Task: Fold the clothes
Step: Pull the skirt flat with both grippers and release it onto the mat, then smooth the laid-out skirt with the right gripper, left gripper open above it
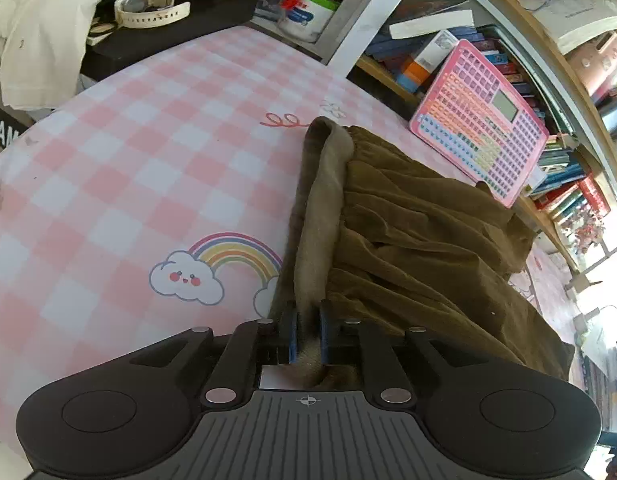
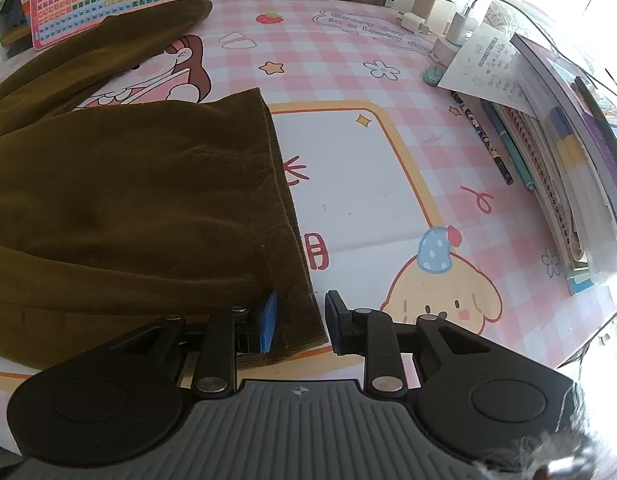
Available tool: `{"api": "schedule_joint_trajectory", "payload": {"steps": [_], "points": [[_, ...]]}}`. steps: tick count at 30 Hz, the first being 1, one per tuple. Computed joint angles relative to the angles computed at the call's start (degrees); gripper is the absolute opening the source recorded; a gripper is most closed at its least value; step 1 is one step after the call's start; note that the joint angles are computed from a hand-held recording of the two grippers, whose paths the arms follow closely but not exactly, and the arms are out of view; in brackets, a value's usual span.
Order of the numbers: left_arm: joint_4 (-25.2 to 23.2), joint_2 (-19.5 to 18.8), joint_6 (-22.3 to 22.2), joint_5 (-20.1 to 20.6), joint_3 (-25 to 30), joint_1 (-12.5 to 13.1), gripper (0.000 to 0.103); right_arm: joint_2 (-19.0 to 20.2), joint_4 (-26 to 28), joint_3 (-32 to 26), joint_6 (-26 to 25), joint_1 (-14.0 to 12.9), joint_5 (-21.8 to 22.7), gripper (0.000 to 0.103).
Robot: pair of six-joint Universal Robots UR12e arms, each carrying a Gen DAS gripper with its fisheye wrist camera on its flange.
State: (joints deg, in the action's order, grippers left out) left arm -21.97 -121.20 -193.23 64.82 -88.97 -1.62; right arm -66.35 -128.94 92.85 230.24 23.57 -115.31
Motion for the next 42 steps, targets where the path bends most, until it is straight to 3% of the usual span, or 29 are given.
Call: {"api": "schedule_joint_trajectory", "payload": {"steps": [6, 10, 17, 21, 27, 35, 42], "points": [[4.64, 0.73, -1.76, 5.30, -0.32, 0.09, 0.036, -0.26, 1.18, -0.18, 1.45, -0.09, -0.09, 0.033], [8.24, 0.28, -3.14, 3.80, 0.47, -0.31, 0.040, -0.77, -1.55, -0.02, 0.59, 0.16, -0.60, 0.036], [5.47, -0.34, 3.74, 0.12, 2.10, -2.90, 0.045, -1.19, -7.97, -0.22, -3.22, 0.85, -0.34, 0.043], [3.71, -0.73, 5.11, -1.11, 2.85, -3.87, 0.054, -1.49, -10.07, -0.21, -5.42, 1.09, 1.01, 0.046], [1.40, -0.40, 5.59, -0.11, 2.38, -4.97, 0.057, -1.46, -12.01, -0.26, -9.03, 0.72, 3.86, 0.050], [1.14, -0.01, 1.49, 5.58, 1.96, -7.00, 0.062, -1.09, -17.65, 0.38, -18.07, -1.79, 9.89, 0.057], [0.88, -0.15, -3.91, 13.66, 3.10, -11.15, 0.062, -1.05, -23.74, 0.70, -33.89, -7.34, 17.20, 0.057]]}}
